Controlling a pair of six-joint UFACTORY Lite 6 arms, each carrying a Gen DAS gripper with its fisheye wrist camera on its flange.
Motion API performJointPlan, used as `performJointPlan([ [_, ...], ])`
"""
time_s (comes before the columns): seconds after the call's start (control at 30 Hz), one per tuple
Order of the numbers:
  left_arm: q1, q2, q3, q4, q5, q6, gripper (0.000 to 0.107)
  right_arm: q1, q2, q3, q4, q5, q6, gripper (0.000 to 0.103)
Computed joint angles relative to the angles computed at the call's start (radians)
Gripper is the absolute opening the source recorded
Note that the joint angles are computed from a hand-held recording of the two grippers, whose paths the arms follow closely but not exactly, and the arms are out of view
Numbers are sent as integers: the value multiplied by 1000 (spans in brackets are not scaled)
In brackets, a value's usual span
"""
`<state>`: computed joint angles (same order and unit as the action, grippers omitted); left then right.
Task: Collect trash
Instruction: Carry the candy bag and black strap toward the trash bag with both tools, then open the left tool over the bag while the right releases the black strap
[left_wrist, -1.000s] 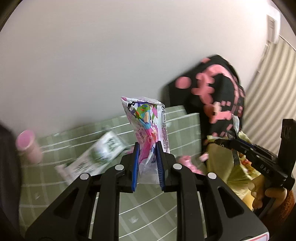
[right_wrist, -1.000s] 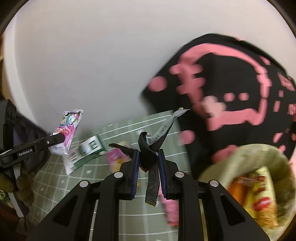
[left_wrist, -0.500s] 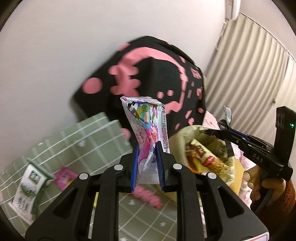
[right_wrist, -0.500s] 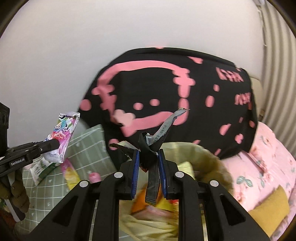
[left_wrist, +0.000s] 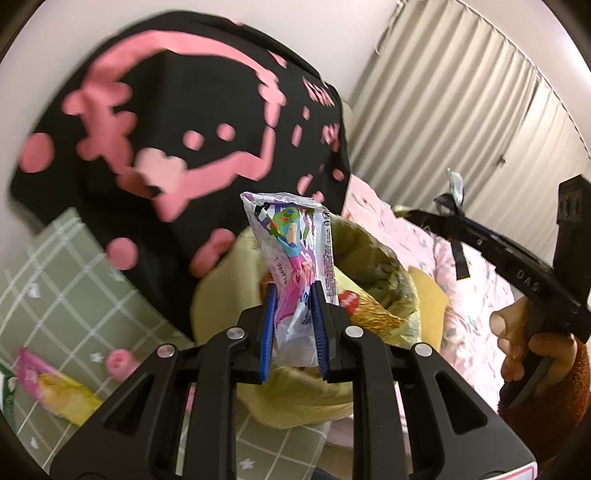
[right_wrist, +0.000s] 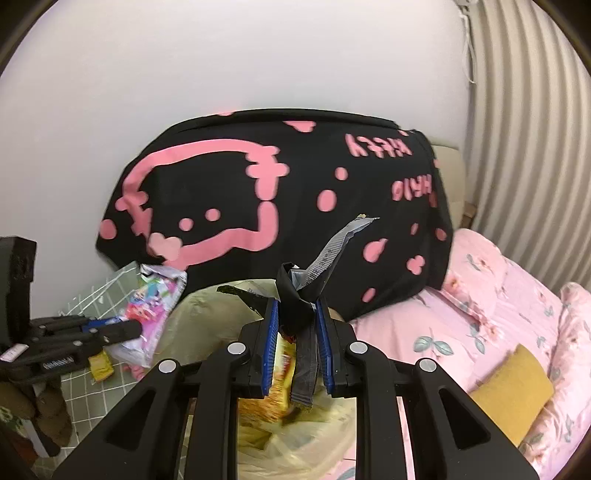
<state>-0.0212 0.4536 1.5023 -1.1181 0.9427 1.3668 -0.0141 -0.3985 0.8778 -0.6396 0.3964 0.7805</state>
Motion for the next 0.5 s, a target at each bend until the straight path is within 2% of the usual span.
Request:
performJointPlan([
  [0.23,-84,25,20,11,-39,-28,19,-55,-63,-42,48,13,-57,20],
  [0.5,-66,32,36,-1,-29,-46,46,-61,-38,-33,73,-7,-79,20],
])
